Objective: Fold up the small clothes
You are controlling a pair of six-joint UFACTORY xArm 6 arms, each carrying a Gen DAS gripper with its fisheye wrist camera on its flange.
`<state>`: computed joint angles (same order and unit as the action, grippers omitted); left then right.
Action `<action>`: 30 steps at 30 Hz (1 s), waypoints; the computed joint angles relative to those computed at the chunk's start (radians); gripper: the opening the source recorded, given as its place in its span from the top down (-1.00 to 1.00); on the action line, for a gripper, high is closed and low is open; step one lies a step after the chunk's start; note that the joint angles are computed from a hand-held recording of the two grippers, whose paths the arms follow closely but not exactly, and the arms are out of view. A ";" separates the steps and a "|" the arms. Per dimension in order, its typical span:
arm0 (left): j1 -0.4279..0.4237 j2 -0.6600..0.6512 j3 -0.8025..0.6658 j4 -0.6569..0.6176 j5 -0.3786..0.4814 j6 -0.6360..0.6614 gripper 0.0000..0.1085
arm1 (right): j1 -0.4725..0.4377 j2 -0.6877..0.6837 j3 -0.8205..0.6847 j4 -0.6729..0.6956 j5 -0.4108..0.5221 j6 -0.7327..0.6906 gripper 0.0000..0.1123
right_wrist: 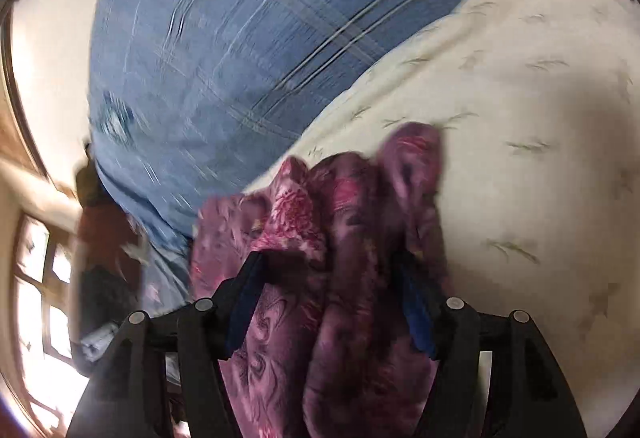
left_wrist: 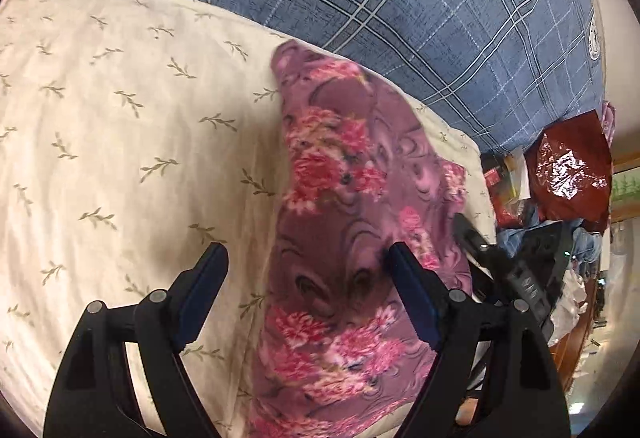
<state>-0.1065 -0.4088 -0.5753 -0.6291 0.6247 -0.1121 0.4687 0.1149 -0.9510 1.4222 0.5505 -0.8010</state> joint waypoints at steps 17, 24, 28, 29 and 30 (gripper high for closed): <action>-0.091 0.115 -0.022 -0.037 -0.124 0.061 -0.51 | -0.064 -0.110 0.082 0.141 -0.047 -0.172 0.68; -0.096 0.058 0.019 -0.009 -0.130 0.045 -0.51 | -0.013 -0.071 0.042 0.025 -0.108 -0.076 -0.17; -0.090 0.037 0.028 0.005 -0.126 0.022 -0.51 | 0.066 -0.036 0.010 -0.219 -0.129 0.027 0.71; -0.087 0.024 0.035 0.010 -0.133 0.019 -0.51 | 0.094 -0.064 0.027 -0.219 -0.188 -0.014 0.73; -0.090 0.019 0.036 0.022 -0.149 0.010 -0.51 | 0.112 -0.104 0.044 -0.178 -0.223 -0.080 0.78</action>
<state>-0.1965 -0.3903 -0.5391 -0.6073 0.4754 -0.1020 0.5803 0.0108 -0.9067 1.2442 0.3273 -0.8805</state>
